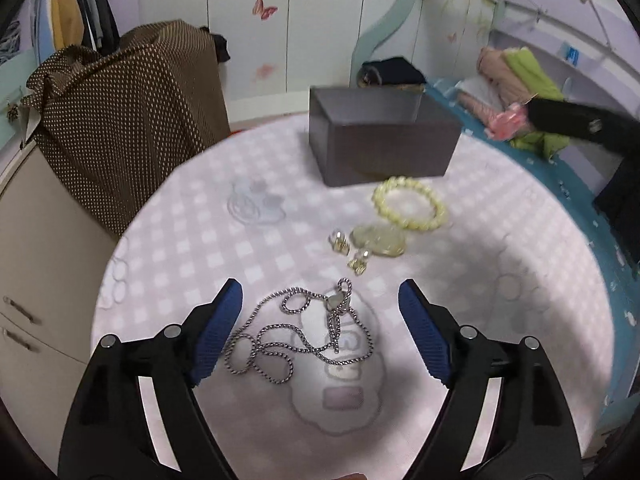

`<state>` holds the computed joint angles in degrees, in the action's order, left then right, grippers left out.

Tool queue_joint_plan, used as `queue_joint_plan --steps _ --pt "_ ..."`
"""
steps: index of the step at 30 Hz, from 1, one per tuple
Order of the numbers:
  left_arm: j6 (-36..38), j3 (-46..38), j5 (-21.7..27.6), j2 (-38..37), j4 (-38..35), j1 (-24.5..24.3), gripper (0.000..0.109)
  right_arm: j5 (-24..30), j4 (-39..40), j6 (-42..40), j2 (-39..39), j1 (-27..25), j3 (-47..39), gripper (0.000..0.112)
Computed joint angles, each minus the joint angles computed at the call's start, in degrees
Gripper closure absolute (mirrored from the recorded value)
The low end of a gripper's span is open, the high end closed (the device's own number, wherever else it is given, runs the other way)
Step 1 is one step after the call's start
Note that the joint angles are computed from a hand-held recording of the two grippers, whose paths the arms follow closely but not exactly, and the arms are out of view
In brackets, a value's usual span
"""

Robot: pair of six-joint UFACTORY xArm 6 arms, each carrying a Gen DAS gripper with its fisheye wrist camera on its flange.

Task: Organize jewelry
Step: 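Grasp the necklace's silver pendant with the right gripper while the left gripper holds the chain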

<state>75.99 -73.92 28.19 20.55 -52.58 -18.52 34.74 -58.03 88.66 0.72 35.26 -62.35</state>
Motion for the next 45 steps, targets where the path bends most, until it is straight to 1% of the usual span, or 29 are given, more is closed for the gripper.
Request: queue_joint_plan --steps 1,2,3,4,6,7,8,9,10,11,18,31,40,45 --pt "-0.48 -0.38 -0.78 0.99 0.69 -0.19 0.028 0.04 -0.05 0.37 -0.23 0.02 0.38 0.100" --pt "-1.36 -0.80 -1.00 1.88 1.64 -0.31 0.037 -0.02 -0.02 0.46 -0.45 -0.10 0.67 0.100" --pt "-2.58 -1.66 -0.43 2.91 2.80 -0.19 0.056 0.01 -0.03 0.63 -0.62 -0.09 0.92 0.100" --pt "-4.24 -2.35 0.53 3.72 4.29 -0.11 0.064 0.06 -0.05 0.74 -0.87 -0.11 1.24 0.100" --pt "-2.76 -1.75 -0.88 3.81 2.98 -0.50 0.084 0.18 -0.03 0.91 -1.15 -0.09 1.52 0.100" --pt "-2.72 -1.75 -0.30 3.68 2.98 -0.27 0.084 0.27 0.02 0.95 -1.33 -0.12 1.71 0.100" --pt "-3.58 -2.61 2.35 3.79 2.77 0.50 0.086 0.31 0.07 1.01 -1.46 -0.13 1.84 0.100" --pt "-3.77 -3.13 3.86 3.79 2.21 1.01 0.091 0.14 -0.09 1.28 -1.62 -0.21 2.13 0.100" --pt "-3.26 -3.27 4.38 3.58 1.52 1.23 0.100 0.17 -0.05 1.26 -1.55 -0.21 2.01 0.100" --pt "-2.40 -3.17 4.64 3.06 0.65 1.45 0.104 0.22 -0.06 1.22 -1.57 -0.18 1.96 0.100" --pt "-1.29 -4.44 7.78 0.23 -2.13 2.52 0.104 0.85 -1.05 1.05 -2.16 0.02 1.58 0.100" --pt "2.41 -6.20 11.40 -7.39 -8.11 3.87 0.104 5.15 -2.04 -3.12 -4.06 0.64 -1.87 0.100" --pt "0.59 -11.70 13.53 -9.76 -8.92 2.56 0.104 7.49 -1.48 -9.37 -4.22 -0.67 -7.53 0.100" --pt "-3.67 -18.49 15.62 -8.32 -7.37 1.11 0.104 8.32 0.37 -13.72 -2.97 -2.16 -11.49 0.100"
